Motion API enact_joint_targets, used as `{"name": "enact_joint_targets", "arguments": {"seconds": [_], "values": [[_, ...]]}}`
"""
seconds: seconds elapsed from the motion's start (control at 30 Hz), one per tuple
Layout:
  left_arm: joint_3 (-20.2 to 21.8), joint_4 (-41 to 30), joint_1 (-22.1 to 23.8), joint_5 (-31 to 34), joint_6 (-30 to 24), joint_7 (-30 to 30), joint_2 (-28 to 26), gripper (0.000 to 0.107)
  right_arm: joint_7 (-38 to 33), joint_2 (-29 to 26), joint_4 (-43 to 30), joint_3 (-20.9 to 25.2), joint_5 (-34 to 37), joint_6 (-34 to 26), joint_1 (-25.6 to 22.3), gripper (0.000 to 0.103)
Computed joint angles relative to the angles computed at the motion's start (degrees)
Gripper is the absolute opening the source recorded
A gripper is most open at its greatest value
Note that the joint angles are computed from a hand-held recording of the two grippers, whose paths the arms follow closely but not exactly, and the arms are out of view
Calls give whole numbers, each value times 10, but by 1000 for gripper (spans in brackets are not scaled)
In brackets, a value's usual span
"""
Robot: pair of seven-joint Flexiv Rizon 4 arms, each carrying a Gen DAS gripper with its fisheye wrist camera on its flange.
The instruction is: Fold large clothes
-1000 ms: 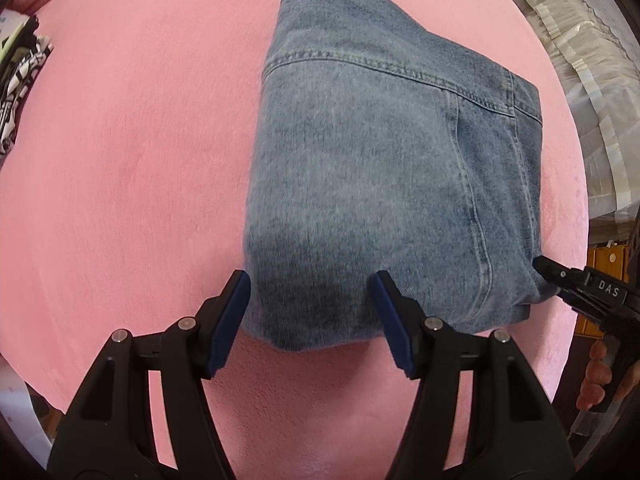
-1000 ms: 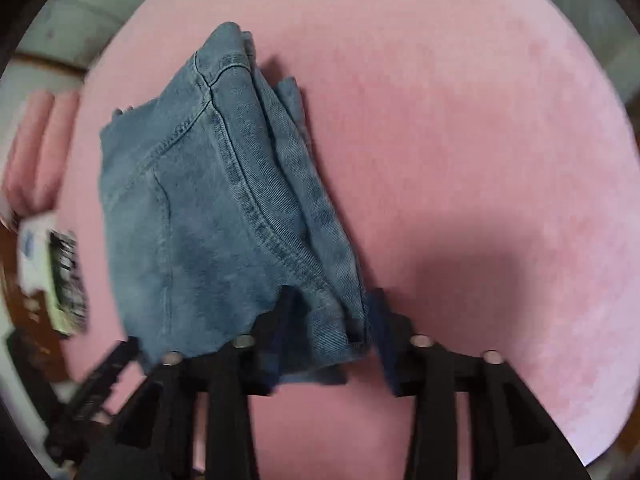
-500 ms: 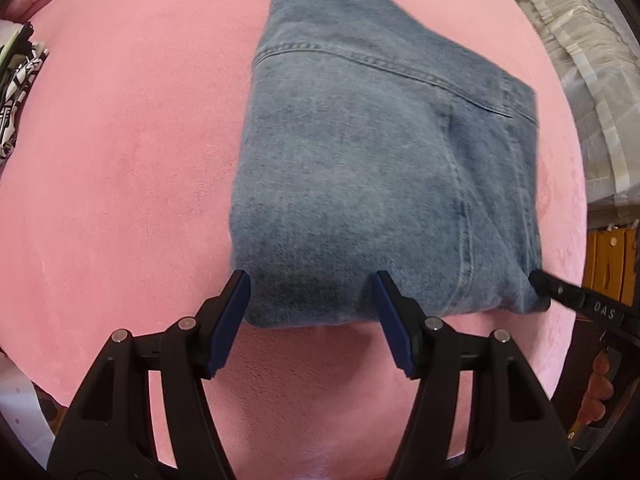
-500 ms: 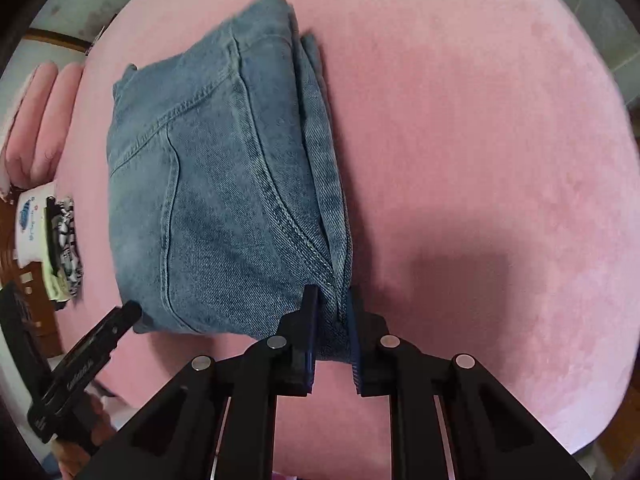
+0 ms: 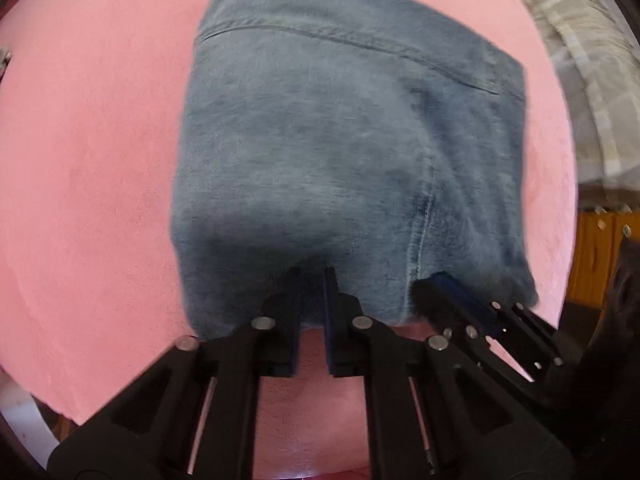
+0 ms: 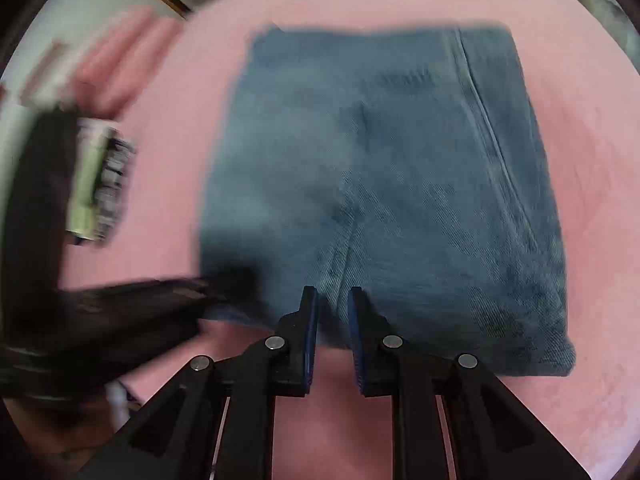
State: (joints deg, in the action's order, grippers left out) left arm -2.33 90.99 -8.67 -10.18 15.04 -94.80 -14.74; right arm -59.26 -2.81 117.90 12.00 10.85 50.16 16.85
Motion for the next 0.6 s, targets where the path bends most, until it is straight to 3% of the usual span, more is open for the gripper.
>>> {"name": "enact_joint_targets", "arguments": {"seconds": [0.07,0.13,0.23,0.33,0.4,0.5,0.6], "values": [[2,14,4,-10,13,7,8,1,32,10,22,-5,-2,23,-8,1],[5,29,9,-20,24,13,18,1,64,33,47,-13,15,42,-24,0],[7,45,15,-30,28,30,34,1,58,58,57,-28,62,35,-42,0],[6,40,11,-5,26,30,43,1,89,74,61,-21,-6,10,-41,0],[4,31,4,21,28,27,49,1,104,71,59,-14,-47,36,-34,0],[-4,41,5,-21,50,65,54,1,8,50,45,-17,14,107,-15,0],[-12,20,-2,-20,58,68,22,1,-54,-23,1,-12,72,144,1,0]]}}
